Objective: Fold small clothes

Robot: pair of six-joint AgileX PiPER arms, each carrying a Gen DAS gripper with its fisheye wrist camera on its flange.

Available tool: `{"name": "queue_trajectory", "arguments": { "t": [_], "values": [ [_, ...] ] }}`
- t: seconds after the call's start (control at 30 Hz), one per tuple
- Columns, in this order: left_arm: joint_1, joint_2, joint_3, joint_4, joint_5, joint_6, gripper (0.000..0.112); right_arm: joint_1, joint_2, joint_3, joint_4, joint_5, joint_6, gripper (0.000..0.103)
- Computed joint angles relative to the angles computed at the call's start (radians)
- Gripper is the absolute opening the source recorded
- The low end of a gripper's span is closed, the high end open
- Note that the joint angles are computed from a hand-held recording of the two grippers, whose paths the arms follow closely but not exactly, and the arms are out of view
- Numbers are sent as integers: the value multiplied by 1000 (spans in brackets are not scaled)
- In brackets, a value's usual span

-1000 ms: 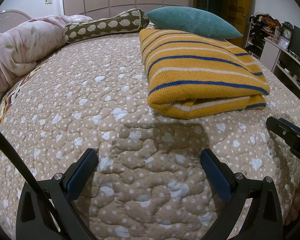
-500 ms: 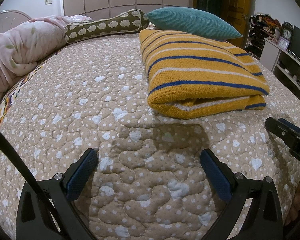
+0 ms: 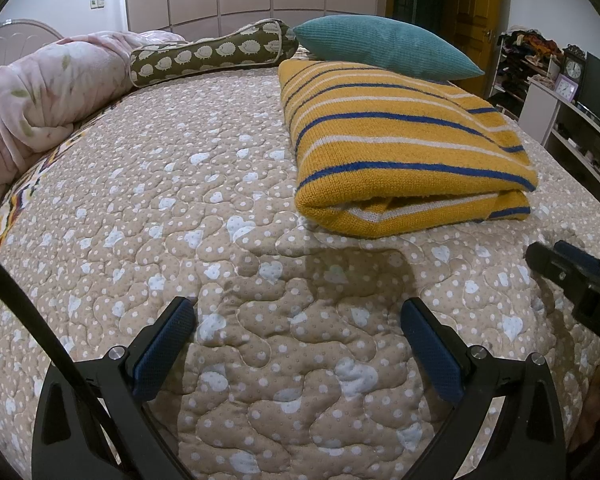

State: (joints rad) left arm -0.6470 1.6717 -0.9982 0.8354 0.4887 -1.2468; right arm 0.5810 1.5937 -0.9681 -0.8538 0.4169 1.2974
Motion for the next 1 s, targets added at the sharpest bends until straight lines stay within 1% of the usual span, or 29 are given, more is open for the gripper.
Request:
{"name": "queue_trajectory", "arguments": {
  "t": [0.03, 0.07, 0.17, 0.23, 0.37, 0.43, 0.47, 0.5, 0.53, 0.57, 0.63, 0.67, 0.7, 0.73, 0.77, 0.8, 0.83, 0.87, 0.9, 0.93, 0.97, 1.0],
  "values": [
    [0, -2, 1, 0, -3, -1, 103, 0, 2, 0, 4, -2, -5, 70],
    [1, -4, 4, 0, -7, -1, 103, 6, 3, 4, -16, 2, 24, 70],
    [8, -14, 14, -2, -26, 2, 103, 34, 4, 3, -43, 44, 64, 71],
    [12, -25, 30, 9, -46, -10, 103, 45, -1, 8, -57, 55, 91, 72],
    [28, -43, 58, 24, -90, -24, 103, -13, -43, 43, 83, -41, -6, 74],
    [37, -51, 71, 28, -116, -27, 103, -51, -54, 44, 222, -75, -124, 74],
    [42, -54, 77, 27, -129, -25, 103, -62, -52, 27, 305, -62, -208, 74],
    [51, -59, 84, 23, -149, -19, 103, -64, -46, 0, 368, -24, -273, 74],
    [53, -65, 94, 31, -160, -27, 102, -58, -39, -42, 414, 45, -317, 74],
    [57, -69, 100, 34, -173, -30, 102, -48, -38, -77, 428, 101, -322, 74],
    [65, -71, 104, 33, -189, -26, 103, -21, -77, -109, 377, 137, -267, 74],
    [65, -71, 106, 33, -191, -26, 102, -11, -85, -137, 365, 158, -273, 74],
    [64, -70, 104, 31, -189, -25, 102, 6, -78, -194, 340, 192, -282, 74],
    [64, -71, 104, 32, -187, -26, 102, 13, -63, -249, 351, 211, -329, 74],
    [64, -72, 105, 33, -189, -27, 102, 12, -31, -327, 399, 240, -409, 74],
    [66, -72, 105, 33, -192, -28, 103, 7, 15, -427, 476, 263, -509, 70],
    [65, -73, 109, 41, -197, -38, 103, -4, 69, -527, 568, 269, -607, 58],
    [67, -74, 111, 44, -203, -42, 103, -16, 123, -627, 664, 307, -706, 50],
    [69, -71, 108, 40, -206, -39, 103, -28, 189, -727, 744, 324, -805, 40],
    [70, -71, 107, 39, -207, -38, 103, -33, 261, -827, 789, 342, -870, 34],
    [68, -72, 109, 45, -205, -45, 103, -40, 326, -927, 828, 383, -916, 32],
    [69, -70, 106, 43, -205, -42, 103, -49, 403, -1027, 883, 392, -957, 31]
  ]
}}
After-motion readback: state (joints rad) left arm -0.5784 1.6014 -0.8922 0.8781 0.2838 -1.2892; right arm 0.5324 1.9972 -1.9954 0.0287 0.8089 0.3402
